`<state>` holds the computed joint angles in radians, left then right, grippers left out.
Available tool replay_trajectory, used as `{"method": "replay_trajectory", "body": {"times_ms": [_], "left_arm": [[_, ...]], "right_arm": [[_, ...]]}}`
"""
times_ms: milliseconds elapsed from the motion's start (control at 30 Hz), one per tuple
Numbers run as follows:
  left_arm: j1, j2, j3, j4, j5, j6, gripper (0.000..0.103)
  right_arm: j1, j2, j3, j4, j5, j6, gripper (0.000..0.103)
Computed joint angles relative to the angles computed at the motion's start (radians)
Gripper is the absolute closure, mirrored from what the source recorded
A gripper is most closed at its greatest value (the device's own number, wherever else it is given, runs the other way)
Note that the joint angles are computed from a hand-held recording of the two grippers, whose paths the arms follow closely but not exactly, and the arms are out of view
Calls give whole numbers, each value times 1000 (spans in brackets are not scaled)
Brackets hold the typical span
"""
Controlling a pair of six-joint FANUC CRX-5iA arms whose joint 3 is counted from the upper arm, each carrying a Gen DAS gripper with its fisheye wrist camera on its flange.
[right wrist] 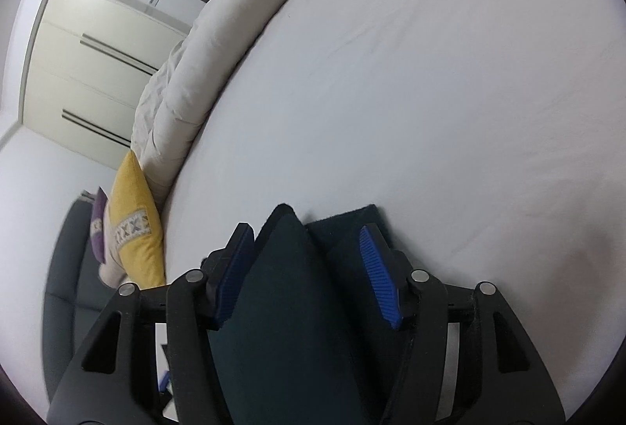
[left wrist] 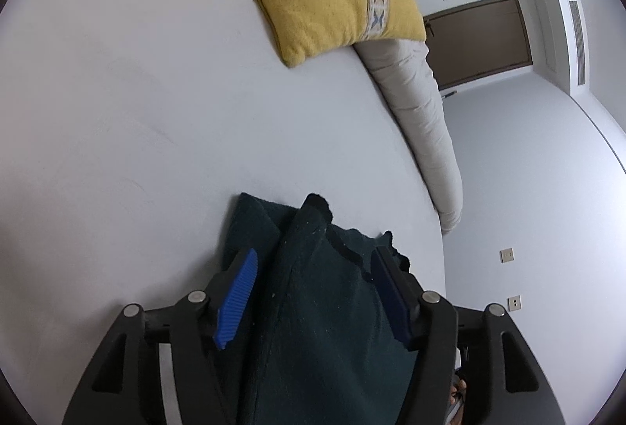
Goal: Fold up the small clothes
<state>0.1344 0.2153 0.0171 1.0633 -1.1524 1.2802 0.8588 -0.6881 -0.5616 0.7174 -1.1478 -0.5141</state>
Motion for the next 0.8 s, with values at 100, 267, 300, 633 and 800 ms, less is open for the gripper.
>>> {"method": "replay_trajectory", "body": {"times_ms": [100, 267, 300, 633, 800], "left_arm": [[8, -47, -27, 2, 26, -27, 40], [-21, -122, -57, -48, 50, -104, 39], [-32, -128, -55, -63, 48, -114, 39], [-129, -214, -60, -404, 156, -143, 39], [-76, -339, -208, -298, 157, -313, 40]], "right_arm": [[56, 36, 51, 18, -62, 65, 47], [119, 114, 123, 9, -40, 189, 47], [116, 150, 149, -21, -1, 249, 47], [176, 242, 152, -111, 233, 335, 47], [282, 125, -2, 77, 283, 78, 47]]}}
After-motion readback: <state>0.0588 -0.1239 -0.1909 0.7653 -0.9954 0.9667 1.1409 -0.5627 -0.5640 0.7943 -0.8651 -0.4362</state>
